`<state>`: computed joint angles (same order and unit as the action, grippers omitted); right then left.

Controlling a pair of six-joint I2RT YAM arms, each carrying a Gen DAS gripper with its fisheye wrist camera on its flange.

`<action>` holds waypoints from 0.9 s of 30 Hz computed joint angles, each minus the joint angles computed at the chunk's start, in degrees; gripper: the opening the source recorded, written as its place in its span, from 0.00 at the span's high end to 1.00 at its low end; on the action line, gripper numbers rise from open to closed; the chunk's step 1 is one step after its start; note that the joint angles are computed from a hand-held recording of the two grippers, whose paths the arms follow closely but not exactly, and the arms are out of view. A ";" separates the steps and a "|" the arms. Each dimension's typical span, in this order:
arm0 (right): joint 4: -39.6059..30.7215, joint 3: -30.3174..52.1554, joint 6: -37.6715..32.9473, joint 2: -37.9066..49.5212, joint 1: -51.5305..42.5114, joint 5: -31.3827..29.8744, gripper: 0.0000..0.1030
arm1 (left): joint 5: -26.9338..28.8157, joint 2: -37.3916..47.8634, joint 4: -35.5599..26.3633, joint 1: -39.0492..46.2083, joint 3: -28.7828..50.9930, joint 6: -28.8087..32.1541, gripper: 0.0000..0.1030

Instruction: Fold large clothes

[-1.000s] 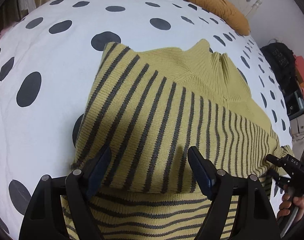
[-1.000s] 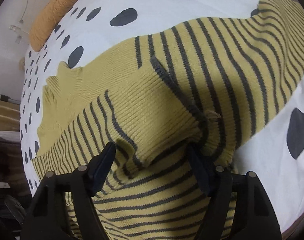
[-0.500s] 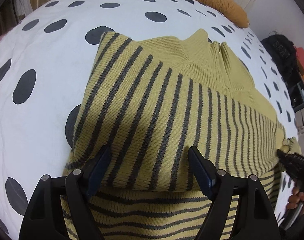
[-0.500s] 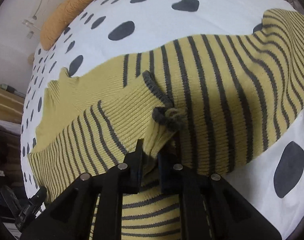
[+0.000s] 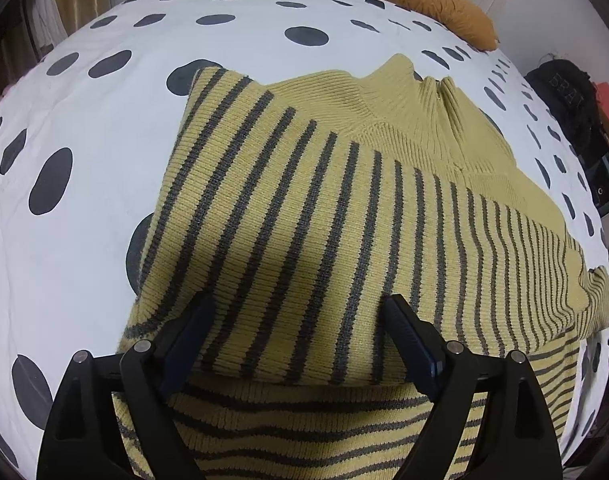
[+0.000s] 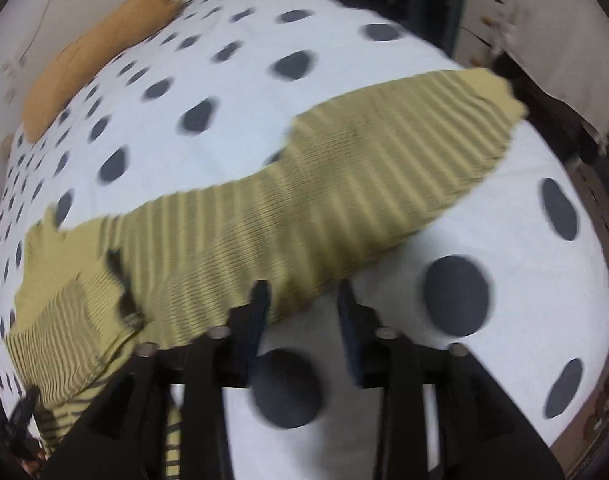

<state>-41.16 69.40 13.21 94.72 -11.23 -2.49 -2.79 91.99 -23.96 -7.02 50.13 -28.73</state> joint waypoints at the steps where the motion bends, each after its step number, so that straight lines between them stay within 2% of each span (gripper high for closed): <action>1: 0.33 0.45 -0.40 0.36 -3.46 -1.92 0.29 | -0.36 0.07 0.35 -0.32 -0.13 -0.01 0.12; 3: 1.98 1.19 -1.19 1.22 -10.50 -6.81 0.29 | -1.24 0.28 0.51 -0.96 -0.18 0.03 0.11; 6: 1.65 7.28 -0.44 7.50 -17.71 -10.31 0.29 | -3.01 1.06 0.52 -2.24 0.15 0.20 0.08; 8: 1.08 11.77 -0.14 11.55 -20.10 -10.18 0.29 | -3.77 1.61 0.60 -2.83 0.42 -0.08 0.04; 10: 2.08 14.65 0.11 14.65 -21.41 -9.25 0.29 | -4.13 2.27 0.78 -3.24 0.74 -0.41 0.01; 13: 2.10 20.34 0.87 20.99 -23.32 -7.92 0.29 | -6.30 3.87 0.09 -4.45 1.94 -1.13 0.01; 17: 6.25 23.53 1.71 24.64 -24.31 -9.70 0.29 | -7.77 4.61 0.26 -5.17 2.18 -1.19 0.00; 20: 8.27 25.48 2.67 26.74 -24.60 -13.03 0.35 | -8.27 4.45 1.21 -5.33 1.56 -1.33 0.00; 21: 7.85 26.92 3.08 27.96 -24.34 -12.93 0.39 | -8.49 4.32 1.37 -5.45 1.31 -1.37 0.00; 23: 8.09 27.28 3.52 28.56 -23.45 -12.30 0.59 | -8.98 4.51 1.37 -5.65 1.40 -1.37 0.00; 24: 8.54 27.10 3.35 28.54 -23.47 -13.15 0.81 | -9.05 4.55 1.34 -5.67 1.46 -1.35 0.00; 27: 11.85 23.47 2.66 25.65 -23.78 -16.44 0.85 | -8.77 4.43 1.44 -5.63 1.35 -1.43 0.00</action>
<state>-29.32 92.88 15.88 120.37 -35.02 -18.93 -11.57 96.42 -22.52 -12.64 51.48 -30.16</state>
